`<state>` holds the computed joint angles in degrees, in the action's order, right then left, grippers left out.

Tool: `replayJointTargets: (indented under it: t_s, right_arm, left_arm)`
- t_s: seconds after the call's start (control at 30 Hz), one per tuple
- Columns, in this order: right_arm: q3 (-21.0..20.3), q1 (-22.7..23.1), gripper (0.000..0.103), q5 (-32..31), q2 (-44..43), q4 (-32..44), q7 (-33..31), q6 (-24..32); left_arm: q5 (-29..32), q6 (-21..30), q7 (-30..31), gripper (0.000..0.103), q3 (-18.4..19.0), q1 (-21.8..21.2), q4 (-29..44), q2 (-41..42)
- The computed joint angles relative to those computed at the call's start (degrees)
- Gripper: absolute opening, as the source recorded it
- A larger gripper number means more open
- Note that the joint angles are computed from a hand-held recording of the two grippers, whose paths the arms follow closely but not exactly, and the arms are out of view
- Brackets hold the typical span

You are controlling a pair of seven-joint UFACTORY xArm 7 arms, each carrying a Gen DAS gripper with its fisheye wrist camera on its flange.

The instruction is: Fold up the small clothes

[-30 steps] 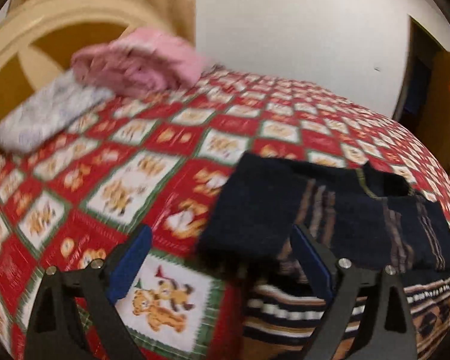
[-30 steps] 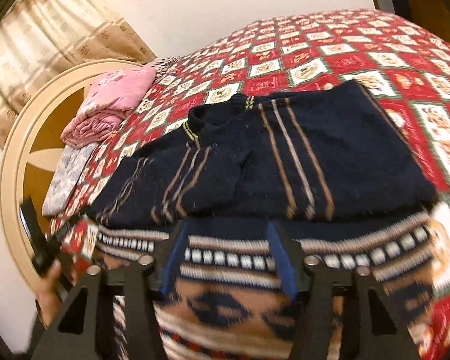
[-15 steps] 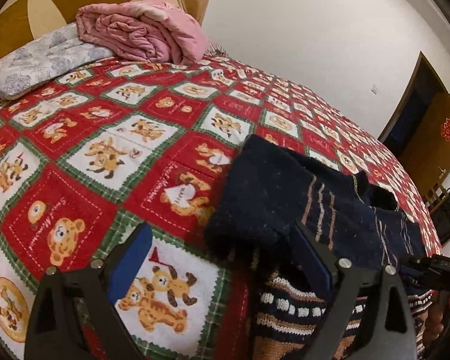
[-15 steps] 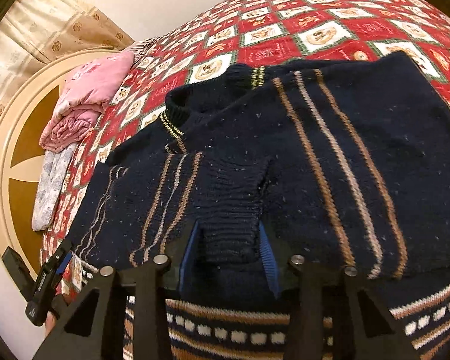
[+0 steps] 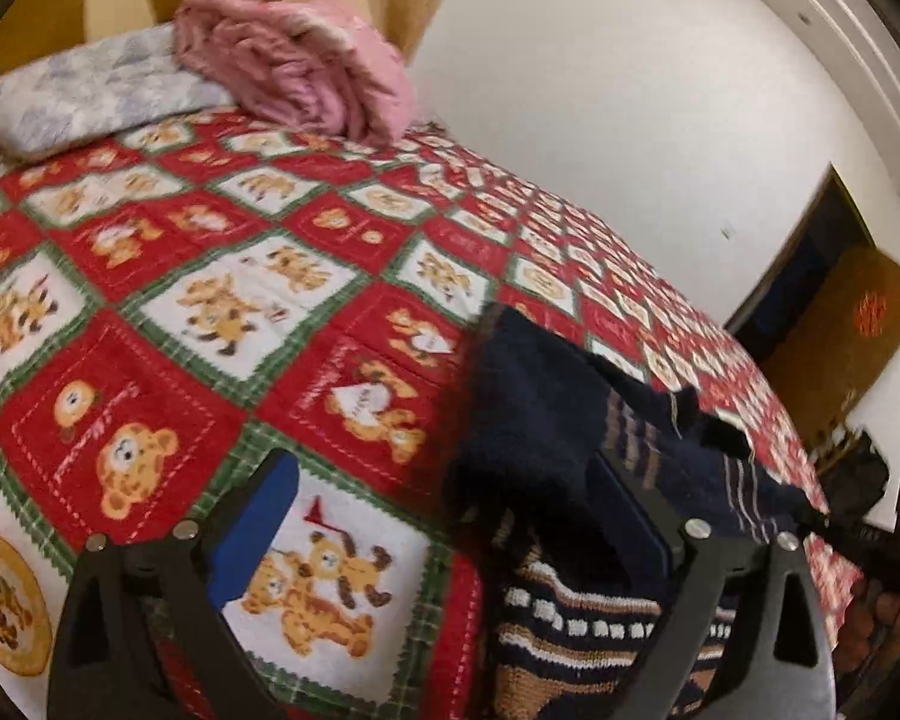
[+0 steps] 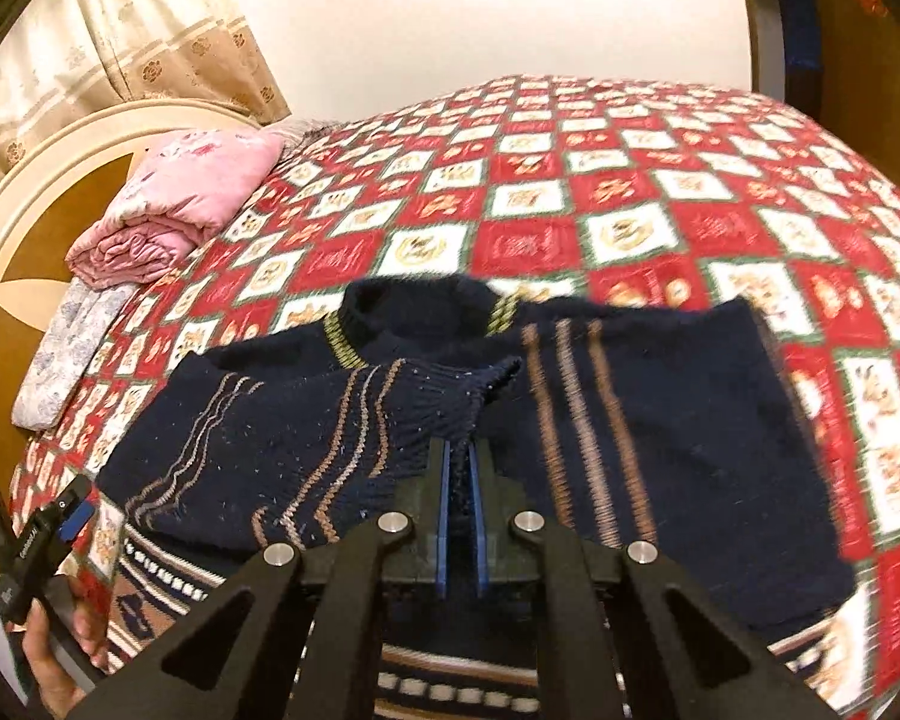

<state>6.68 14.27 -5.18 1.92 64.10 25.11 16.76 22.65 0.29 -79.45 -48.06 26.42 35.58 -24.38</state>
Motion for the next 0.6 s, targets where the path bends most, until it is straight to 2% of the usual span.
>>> replayJointTargets:
  t_s: [0.1,0.17,0.27,0.4,0.53,0.6]
  right_arm:
    - [-0.6,-0.7,0.005,-0.8,-1.2,-1.0,0.1,0.2]
    - [-1.0,-1.3,0.005,-4.2,-2.0,-1.8,2.1,0.1]
    - [-1.4,-2.6,0.005,-9.9,-2.4,-2.0,6.7,0.3]
    - [-1.8,-3.8,0.005,-11.2,-1.5,-1.4,7.6,0.9]
    - [-2.3,-3.8,0.005,-13.0,2.3,1.9,8.0,4.6]
    - [-3.3,-3.0,0.005,-16.5,3.8,2.9,11.1,6.1]
  left_arm:
    - [-1.1,3.6,-0.2,0.101,3.8,-3.1,1.4,3.7]
    - [0.9,5.0,-2.2,0.101,2.7,-1.9,2.3,3.9]
    - [5.4,9.1,-1.4,0.101,1.4,-2.3,5.7,6.1]
    - [11.0,14.0,0.1,0.102,1.0,-4.0,9.6,9.6]
    - [11.4,16.5,4.0,0.103,4.9,-9.1,11.4,12.8]
    - [9.8,18.2,7.8,0.103,7.2,-12.4,12.4,14.5]
